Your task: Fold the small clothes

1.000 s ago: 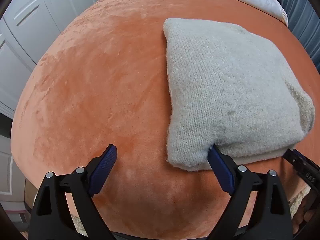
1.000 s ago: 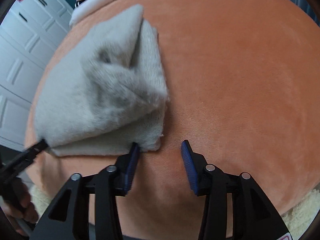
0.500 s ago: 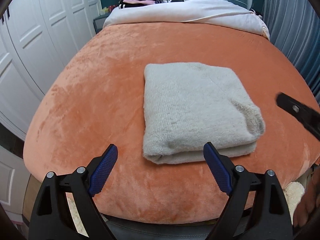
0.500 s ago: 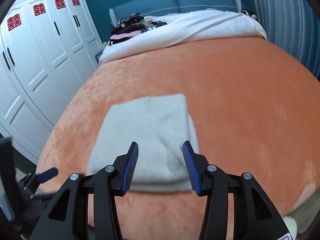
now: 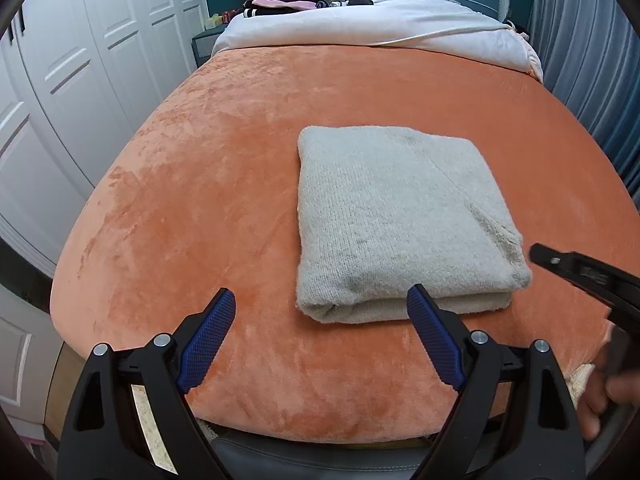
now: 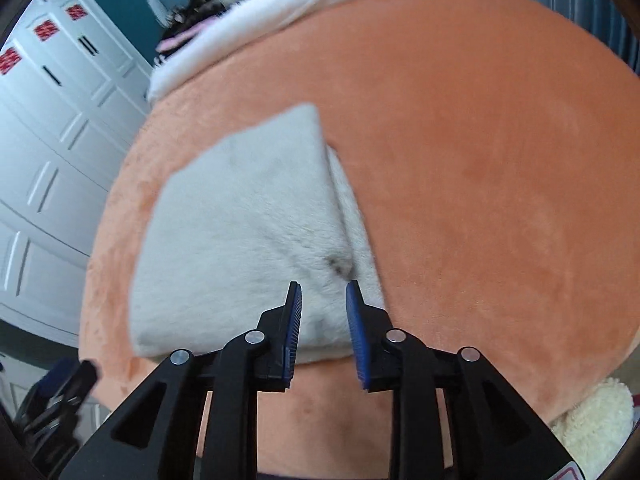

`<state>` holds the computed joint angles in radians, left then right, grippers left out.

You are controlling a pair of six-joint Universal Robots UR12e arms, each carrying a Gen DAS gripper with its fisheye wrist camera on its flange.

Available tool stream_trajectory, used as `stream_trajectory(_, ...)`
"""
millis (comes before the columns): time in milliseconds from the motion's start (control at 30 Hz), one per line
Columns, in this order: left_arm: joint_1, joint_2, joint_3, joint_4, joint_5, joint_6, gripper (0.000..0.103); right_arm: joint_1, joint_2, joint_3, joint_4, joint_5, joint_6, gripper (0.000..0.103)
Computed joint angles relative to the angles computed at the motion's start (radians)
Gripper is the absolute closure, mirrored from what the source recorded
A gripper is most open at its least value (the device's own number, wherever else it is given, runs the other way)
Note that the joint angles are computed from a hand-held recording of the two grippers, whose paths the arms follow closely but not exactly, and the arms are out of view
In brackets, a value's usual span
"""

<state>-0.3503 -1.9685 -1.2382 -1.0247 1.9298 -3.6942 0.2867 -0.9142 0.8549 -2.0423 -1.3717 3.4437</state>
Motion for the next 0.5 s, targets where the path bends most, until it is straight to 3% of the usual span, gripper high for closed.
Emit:
stream_trajectory(167,-0.011,-0.002,-0.005,0.002,0.024,-0.004,0.016,0.015,-0.075,0.088,-0.050,-0.028,-0.010,0.073)
stream_trajectory(300,-0.022,-0.005,-0.008,-0.004,0.054,-0.018,0.011,0.032,-0.119,0.154,-0.098,-0.104,-0.017,0.048)
stream_trajectory(433,-0.034,0.000,-0.024,0.014,0.088,-0.028,0.010,0.056,-0.147,0.195,-0.116,-0.201,-0.056,0.041)
stream_trajectory(500,-0.040,0.006,-0.037,0.033,0.095,-0.035,0.009,0.060,-0.159,0.216,-0.128,-0.208,-0.049,0.038)
